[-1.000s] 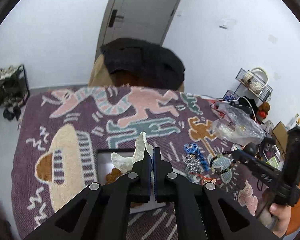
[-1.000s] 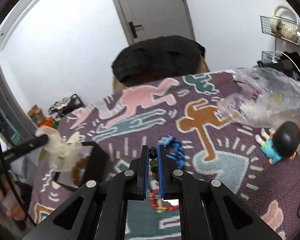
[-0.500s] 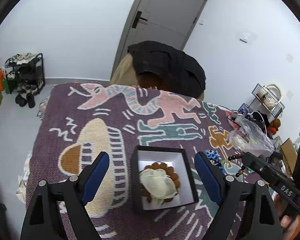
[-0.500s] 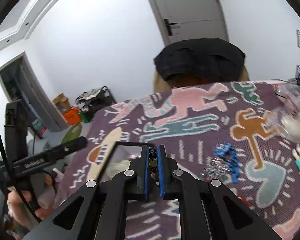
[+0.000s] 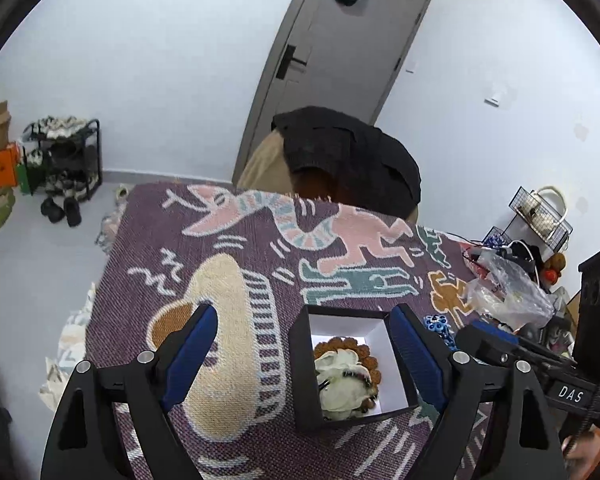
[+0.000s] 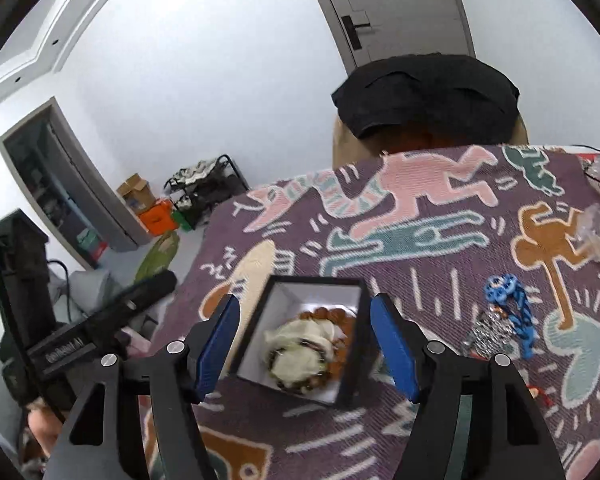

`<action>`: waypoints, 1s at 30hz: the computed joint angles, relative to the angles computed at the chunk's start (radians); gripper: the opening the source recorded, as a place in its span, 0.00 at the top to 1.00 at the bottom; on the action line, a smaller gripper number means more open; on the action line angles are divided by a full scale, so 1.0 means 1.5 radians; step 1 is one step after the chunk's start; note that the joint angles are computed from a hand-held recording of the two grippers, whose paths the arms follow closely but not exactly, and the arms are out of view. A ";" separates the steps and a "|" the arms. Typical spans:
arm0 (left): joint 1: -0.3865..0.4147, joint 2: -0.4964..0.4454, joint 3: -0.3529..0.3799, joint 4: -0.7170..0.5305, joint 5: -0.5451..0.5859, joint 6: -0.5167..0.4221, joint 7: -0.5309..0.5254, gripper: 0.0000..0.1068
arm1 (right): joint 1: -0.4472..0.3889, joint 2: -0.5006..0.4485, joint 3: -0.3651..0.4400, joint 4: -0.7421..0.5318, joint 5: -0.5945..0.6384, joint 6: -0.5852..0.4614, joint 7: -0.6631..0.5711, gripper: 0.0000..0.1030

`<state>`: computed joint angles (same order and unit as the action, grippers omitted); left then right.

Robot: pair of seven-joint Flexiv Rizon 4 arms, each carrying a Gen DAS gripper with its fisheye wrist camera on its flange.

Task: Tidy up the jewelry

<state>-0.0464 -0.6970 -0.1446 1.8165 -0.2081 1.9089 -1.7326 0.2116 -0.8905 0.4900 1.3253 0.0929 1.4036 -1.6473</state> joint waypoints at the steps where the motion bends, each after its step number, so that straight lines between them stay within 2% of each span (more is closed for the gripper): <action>1: -0.006 -0.001 0.005 -0.003 -0.002 0.002 0.000 0.16 | -0.003 0.002 -0.003 0.004 0.003 -0.003 0.005 0.34; 6: -0.006 -0.012 -0.009 -0.020 0.004 -0.005 0.002 0.16 | -0.016 0.024 -0.022 0.047 0.009 0.024 0.024 0.34; 18: -0.065 -0.037 0.005 -0.084 -0.015 -0.069 0.037 0.16 | -0.098 0.048 -0.004 0.113 0.000 0.067 0.059 0.34; 22: -0.092 -0.046 0.018 -0.112 -0.018 -0.103 0.057 0.16 | -0.121 0.046 0.003 0.127 -0.005 0.075 0.069 0.34; 27: -0.151 -0.061 0.069 -0.156 -0.025 -0.151 0.075 0.16 | -0.138 0.042 0.002 0.139 -0.016 0.085 0.085 0.34; 30: -0.159 -0.073 0.065 -0.177 -0.021 -0.170 0.085 0.18 | -0.147 0.042 0.000 0.149 -0.024 0.092 0.092 0.34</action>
